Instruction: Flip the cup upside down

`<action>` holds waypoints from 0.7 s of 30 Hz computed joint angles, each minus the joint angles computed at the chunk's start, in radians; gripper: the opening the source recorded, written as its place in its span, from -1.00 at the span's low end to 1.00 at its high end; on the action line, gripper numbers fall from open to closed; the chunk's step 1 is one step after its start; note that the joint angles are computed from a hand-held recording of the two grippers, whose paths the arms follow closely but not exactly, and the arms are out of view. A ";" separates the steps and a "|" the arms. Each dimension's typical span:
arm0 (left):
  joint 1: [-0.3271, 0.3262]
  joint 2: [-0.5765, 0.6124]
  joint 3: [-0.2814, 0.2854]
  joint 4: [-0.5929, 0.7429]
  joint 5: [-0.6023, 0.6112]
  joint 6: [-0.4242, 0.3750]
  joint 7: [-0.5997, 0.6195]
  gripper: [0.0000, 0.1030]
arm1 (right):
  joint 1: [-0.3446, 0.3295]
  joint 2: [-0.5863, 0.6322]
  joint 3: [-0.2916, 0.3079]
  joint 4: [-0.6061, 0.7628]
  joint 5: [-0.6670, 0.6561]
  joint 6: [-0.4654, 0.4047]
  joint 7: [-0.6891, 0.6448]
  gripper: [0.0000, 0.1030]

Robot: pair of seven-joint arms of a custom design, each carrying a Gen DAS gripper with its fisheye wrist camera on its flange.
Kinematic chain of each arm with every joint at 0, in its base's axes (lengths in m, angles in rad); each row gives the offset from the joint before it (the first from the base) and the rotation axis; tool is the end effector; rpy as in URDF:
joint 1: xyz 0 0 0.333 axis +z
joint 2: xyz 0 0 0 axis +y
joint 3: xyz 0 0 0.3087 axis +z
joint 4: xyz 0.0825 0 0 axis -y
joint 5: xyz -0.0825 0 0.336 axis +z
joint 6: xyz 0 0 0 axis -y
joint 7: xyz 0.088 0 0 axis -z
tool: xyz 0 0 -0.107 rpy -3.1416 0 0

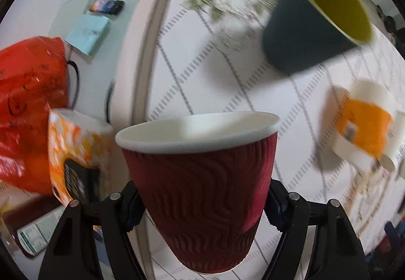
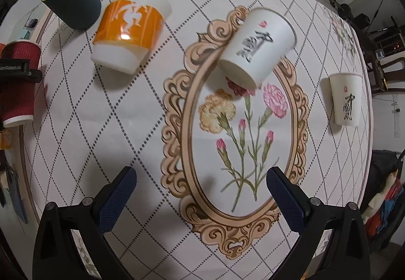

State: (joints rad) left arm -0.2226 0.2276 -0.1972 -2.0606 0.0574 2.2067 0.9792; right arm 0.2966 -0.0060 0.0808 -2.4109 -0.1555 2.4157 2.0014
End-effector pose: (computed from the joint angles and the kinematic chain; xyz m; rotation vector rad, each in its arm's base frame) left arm 0.4919 -0.2140 0.3448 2.3534 -2.0467 -0.1148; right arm 0.4248 0.1675 0.3427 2.2660 -2.1283 0.1568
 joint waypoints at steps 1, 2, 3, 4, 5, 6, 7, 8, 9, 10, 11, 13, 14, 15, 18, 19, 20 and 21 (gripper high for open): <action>-0.001 -0.008 -0.009 -0.009 -0.022 -0.003 0.004 0.45 | -0.002 -0.006 -0.002 -0.008 0.005 0.000 -0.005 1.00; -0.004 -0.017 -0.017 -0.017 -0.045 -0.006 0.009 0.45 | -0.005 -0.013 -0.005 -0.018 0.008 0.002 -0.011 1.00; -0.010 -0.033 -0.030 -0.036 -0.076 -0.009 0.013 0.45 | -0.009 -0.023 -0.008 -0.031 0.011 0.003 -0.017 1.00; -0.019 -0.047 -0.039 -0.049 -0.094 -0.013 0.009 0.45 | -0.014 -0.033 -0.012 -0.045 0.015 0.006 -0.026 1.00; -0.032 -0.056 -0.047 -0.064 -0.104 -0.009 -0.002 0.45 | -0.018 -0.042 -0.013 -0.059 0.020 0.009 -0.032 1.00; -0.044 -0.070 -0.056 -0.081 -0.118 -0.010 -0.010 0.45 | -0.024 -0.059 -0.019 -0.081 0.028 0.011 -0.049 1.00; -0.062 -0.086 -0.070 -0.097 -0.135 -0.011 -0.025 0.45 | -0.029 -0.070 -0.021 -0.097 0.033 0.015 -0.059 1.00; -0.078 -0.096 -0.078 -0.104 -0.141 -0.015 -0.041 0.45 | -0.037 -0.091 -0.026 -0.124 0.036 0.020 -0.074 1.00; -0.092 -0.100 -0.085 -0.108 -0.147 -0.016 -0.055 0.45 | -0.044 -0.108 -0.029 -0.147 0.036 0.023 -0.085 1.00; -0.110 -0.107 -0.097 -0.115 -0.164 -0.014 -0.070 0.45 | -0.051 -0.123 -0.032 -0.165 0.039 0.026 -0.096 1.00; -0.130 -0.112 -0.109 -0.119 -0.177 -0.012 -0.091 0.45 | -0.060 -0.147 -0.040 -0.194 0.043 0.028 -0.118 1.00; -0.167 -0.112 -0.128 -0.114 -0.189 -0.006 -0.131 0.45 | -0.080 -0.186 -0.049 -0.238 0.041 0.032 -0.147 1.00; -0.188 -0.107 -0.137 -0.106 -0.186 -0.001 -0.158 0.45 | -0.093 -0.205 -0.055 -0.260 0.037 0.033 -0.163 1.00; -0.214 -0.096 -0.148 -0.091 -0.174 0.004 -0.192 0.45 | -0.109 -0.232 -0.066 -0.290 0.030 0.035 -0.182 1.00; -0.271 -0.047 -0.168 -0.028 -0.160 0.008 -0.252 0.45 | -0.165 -0.290 -0.089 -0.356 0.006 0.037 -0.225 1.00; -0.290 -0.025 -0.173 -0.004 -0.151 0.009 -0.269 0.45 | -0.183 -0.300 -0.094 -0.371 -0.002 0.040 -0.235 1.00; -0.305 -0.001 -0.172 0.026 -0.136 0.004 -0.284 0.45 | -0.203 -0.312 -0.101 -0.387 -0.013 0.040 -0.248 1.00; -0.328 0.028 -0.174 0.064 -0.116 -0.002 -0.308 0.45 | -0.226 -0.323 -0.109 -0.402 -0.026 0.040 -0.261 1.00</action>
